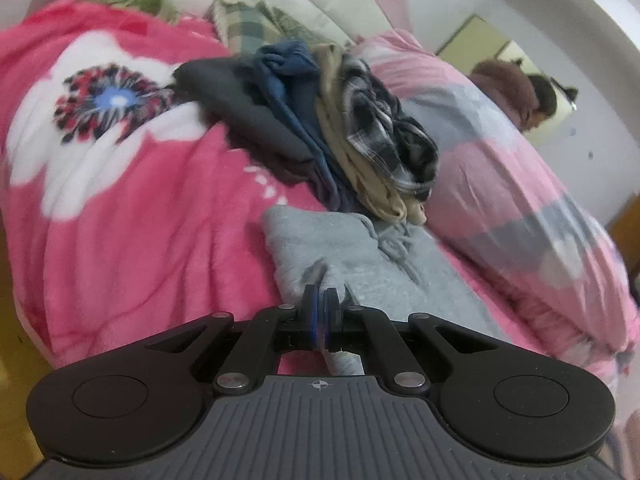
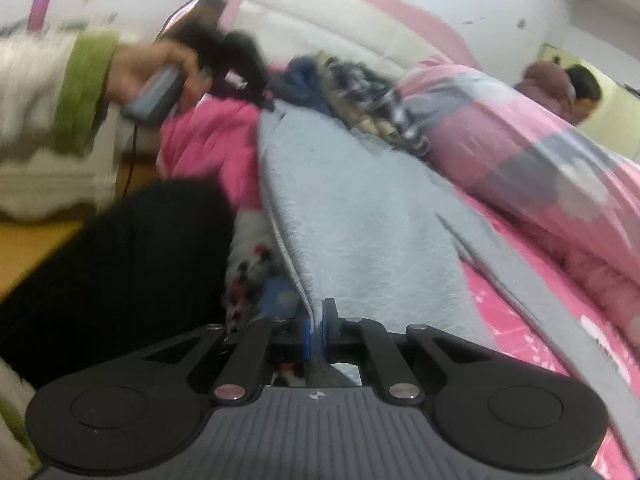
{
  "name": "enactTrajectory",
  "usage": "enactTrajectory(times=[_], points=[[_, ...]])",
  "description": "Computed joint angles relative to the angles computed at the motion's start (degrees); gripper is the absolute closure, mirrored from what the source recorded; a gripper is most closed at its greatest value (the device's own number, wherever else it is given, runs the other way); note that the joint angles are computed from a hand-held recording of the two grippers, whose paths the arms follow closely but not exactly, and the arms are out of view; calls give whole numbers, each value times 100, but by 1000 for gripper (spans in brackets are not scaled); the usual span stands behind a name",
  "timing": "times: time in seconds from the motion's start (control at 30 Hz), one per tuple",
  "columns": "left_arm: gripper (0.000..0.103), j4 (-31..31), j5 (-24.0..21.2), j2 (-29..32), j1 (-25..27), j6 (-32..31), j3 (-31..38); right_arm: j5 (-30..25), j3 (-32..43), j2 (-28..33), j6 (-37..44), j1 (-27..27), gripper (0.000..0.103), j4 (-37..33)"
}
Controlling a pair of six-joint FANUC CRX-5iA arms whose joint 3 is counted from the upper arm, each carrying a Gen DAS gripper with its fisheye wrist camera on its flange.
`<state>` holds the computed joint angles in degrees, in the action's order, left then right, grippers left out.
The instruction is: Fold clothes
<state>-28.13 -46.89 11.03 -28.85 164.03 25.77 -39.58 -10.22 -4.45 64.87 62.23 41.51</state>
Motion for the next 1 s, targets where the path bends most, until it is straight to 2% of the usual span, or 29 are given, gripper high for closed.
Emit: enactTrajectory(times=[0.03, 0.1, 0.13, 0.2, 0.33, 0.37, 0.4, 0.47, 0.5, 0.53, 0.57, 0.6, 0.63, 0.7, 0.77, 0.8, 0.87, 0.93, 1.0], points=[[103, -163, -75, -4, -55, 30, 39, 19, -1, -6, 37, 10, 99, 29], [103, -660, -583, 115, -250, -37, 324, -55, 74, 8, 53, 11, 98, -122], [103, -751, -777, 157, -289, -78, 402, -94, 113, 15, 60, 11, 98, -199], [103, -649, -995, 179, -252, -112, 417, -195, 234, 121, 112, -36, 90, -502], [98, -842, -1109, 117, -432, -194, 397, -97, 172, -33, -53, -25, 73, -898], [90, -982, -1102, 139, -539, -263, 465, -28, 165, -112, -93, -49, 65, -1087], [84, -1060, -1024, 169, -624, -349, 533, 40, 160, -191, -132, -75, 62, -1280], [82, -1201, -861, 234, -784, -534, 675, 90, 156, -376, -278, -180, 61, -1616], [77, -1264, -777, 270, -859, -634, 748, 110, 161, -465, -350, -237, 61, -1787], [73, -1171, -633, 322, -890, -873, 837, 173, 65, -615, -627, -307, 61, -1743], [64, -895, -408, 396, -874, -1247, 913, 230, -25, -761, -912, -379, 61, -1691], [61, -565, -160, 481, -845, -1646, 965, 280, -106, -901, -1195, -455, 60, -1639], [60, -189, 93, 586, -816, -2065, 1014, 324, -177, -1035, -1476, -533, 59, -1589], [59, 711, 544, 867, -758, -3002, 1110, 421, -454, -1337, -2399, -729, 59, -1064], [59, 1515, 770, 1211, -763, -3904, 1309, 422, -728, -1539, -3336, -955, 58, -255], [59, 1741, 783, 1398, -808, -4219, 1469, 276, -831, -1602, -3727, -1037, 58, 156], [59, 2080, 614, 1780, -898, -4744, 1870, -506, -831, -1565, -4468, -1133, 58, 895], [59, 2239, 189, 2174, -984, -5105, 2401, -1252, -740, -1524, -4933, -1200, 56, 1136], [59, 2132, -267, 2484, -1078, -5259, 2901, -1893, -679, -1510, -5324, -1276, 45, 1213]])
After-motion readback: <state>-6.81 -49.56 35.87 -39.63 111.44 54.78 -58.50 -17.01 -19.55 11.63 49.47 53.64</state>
